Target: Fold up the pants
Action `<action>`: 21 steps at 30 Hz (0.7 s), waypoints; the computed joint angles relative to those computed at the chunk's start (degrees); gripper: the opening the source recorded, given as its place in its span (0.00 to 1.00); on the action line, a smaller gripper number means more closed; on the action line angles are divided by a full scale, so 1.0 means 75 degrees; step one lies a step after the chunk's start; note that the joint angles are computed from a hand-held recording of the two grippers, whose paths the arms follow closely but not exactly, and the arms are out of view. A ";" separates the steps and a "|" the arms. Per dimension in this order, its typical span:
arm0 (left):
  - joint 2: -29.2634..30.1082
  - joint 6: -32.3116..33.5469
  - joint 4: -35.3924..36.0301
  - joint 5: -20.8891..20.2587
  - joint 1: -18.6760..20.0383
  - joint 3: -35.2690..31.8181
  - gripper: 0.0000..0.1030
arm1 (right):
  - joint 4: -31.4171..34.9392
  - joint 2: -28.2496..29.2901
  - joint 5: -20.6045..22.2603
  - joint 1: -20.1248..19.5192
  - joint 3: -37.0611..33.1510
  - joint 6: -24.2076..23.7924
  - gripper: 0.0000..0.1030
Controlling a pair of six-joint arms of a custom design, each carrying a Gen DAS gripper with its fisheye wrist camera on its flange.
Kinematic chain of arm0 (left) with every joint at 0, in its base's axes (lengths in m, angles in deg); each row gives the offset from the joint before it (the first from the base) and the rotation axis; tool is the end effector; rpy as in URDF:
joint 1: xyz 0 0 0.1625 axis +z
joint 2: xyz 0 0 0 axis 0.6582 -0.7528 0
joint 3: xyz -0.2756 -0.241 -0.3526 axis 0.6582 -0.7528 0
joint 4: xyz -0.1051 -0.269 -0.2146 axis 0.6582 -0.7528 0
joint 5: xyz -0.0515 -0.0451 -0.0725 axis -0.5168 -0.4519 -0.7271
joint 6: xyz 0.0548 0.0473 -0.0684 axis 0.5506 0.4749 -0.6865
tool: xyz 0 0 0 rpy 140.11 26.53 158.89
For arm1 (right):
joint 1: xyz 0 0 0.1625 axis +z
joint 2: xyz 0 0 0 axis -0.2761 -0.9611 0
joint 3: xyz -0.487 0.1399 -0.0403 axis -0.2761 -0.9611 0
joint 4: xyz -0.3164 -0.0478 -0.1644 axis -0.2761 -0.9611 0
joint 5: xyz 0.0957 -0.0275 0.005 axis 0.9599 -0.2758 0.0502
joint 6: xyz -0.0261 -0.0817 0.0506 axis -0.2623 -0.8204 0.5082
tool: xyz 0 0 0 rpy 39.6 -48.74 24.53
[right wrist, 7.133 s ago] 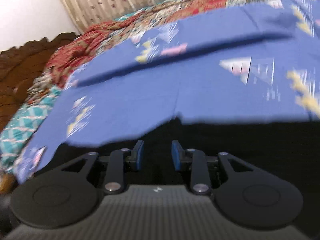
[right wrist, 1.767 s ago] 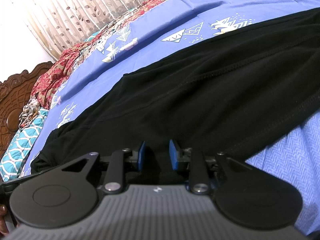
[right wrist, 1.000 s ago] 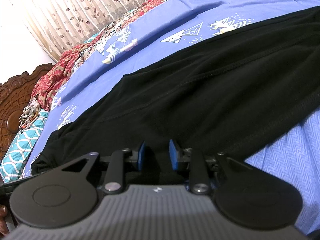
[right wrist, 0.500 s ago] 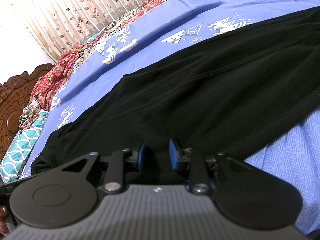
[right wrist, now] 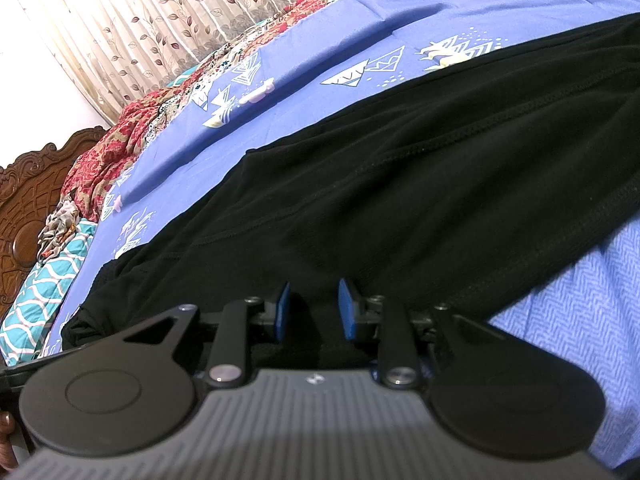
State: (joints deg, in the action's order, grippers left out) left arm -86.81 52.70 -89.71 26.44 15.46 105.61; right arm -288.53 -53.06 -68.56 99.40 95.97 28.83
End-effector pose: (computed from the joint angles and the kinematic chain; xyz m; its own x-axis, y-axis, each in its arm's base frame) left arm -0.2216 -0.6603 0.1826 -0.6880 0.5234 -0.5028 0.7047 0.6475 -0.2902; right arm 0.0508 -0.5807 0.2684 -0.9658 0.2241 0.1304 -0.0100 0.4705 -0.8823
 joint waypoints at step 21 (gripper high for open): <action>0.0001 -0.0015 -0.0013 0.0000 -0.0002 0.0012 0.41 | -0.0080 0.0032 -0.0411 0.0264 0.0001 -0.0067 0.30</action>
State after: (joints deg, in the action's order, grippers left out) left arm -86.80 52.58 -89.81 26.44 15.44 105.70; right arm -289.13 -52.83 -71.64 101.38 95.98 28.33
